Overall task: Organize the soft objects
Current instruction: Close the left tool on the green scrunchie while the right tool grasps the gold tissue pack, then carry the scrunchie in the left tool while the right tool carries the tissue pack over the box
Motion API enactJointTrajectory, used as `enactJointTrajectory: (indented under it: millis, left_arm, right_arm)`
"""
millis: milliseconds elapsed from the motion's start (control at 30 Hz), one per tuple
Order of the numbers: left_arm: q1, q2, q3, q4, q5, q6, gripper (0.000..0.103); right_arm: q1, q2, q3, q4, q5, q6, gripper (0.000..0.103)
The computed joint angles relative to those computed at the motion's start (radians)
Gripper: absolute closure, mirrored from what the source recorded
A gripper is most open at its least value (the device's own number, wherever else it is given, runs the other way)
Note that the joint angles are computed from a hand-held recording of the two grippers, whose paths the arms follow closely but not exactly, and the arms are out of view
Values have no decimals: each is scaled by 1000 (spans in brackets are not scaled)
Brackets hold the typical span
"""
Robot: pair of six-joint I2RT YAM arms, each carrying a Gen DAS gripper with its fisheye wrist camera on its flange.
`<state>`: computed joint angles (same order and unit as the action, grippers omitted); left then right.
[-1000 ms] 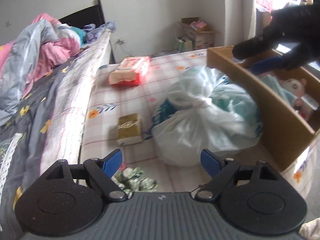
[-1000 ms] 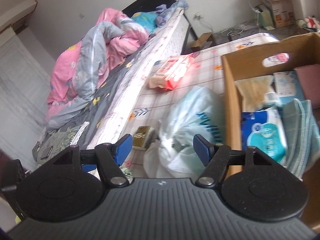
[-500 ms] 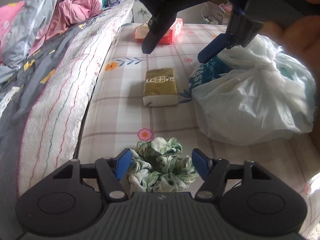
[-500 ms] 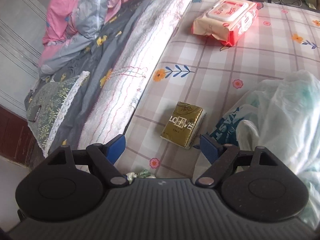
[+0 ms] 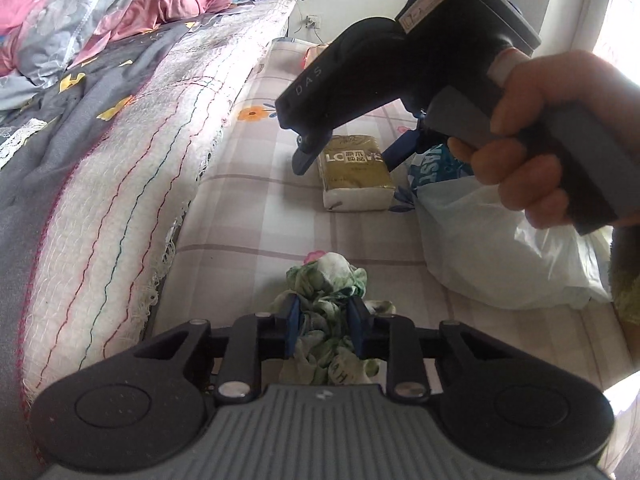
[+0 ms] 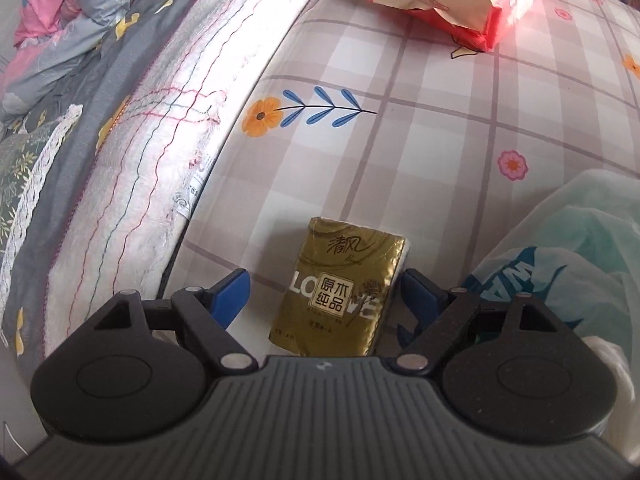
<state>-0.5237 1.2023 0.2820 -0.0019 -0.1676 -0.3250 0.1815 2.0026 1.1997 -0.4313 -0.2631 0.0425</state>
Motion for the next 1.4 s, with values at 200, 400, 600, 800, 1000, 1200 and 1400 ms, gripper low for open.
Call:
enactJointTrajectory:
  millis: [200,400,600,800,1000,1200,1400]
  left_arm:
    - [-18,-23,-5,-5,-25,-19,85]
    - [-53,-98,2,-71,-55,-42,92]
    - [-141,-242,34,-169,-64,-60,93]
    - [-304,-237,144,-175,-75,-77,93]
    - [-454,-66,308,-80,-34,-62,93]
    - [-573,193,515,15,40,-29,93]
    - [-659,504,763,20,85,-14,93]
  right_arm:
    - [-33,-31,-31,17,-8,-28,49]
    - [-122,-122,-112,37,-167,-2,50]
    - [-313,-395,-250,-27,-390,-73,50]
    - [-722,-573,-215,-382,-604,-426,50]
    - [-1224,-466,-5,-767,-656,-917,49]
    - [-1523,-244,204,-909,-603,-1158,49]
    - [-1606,-100,303,-869,-496,-1217,49]
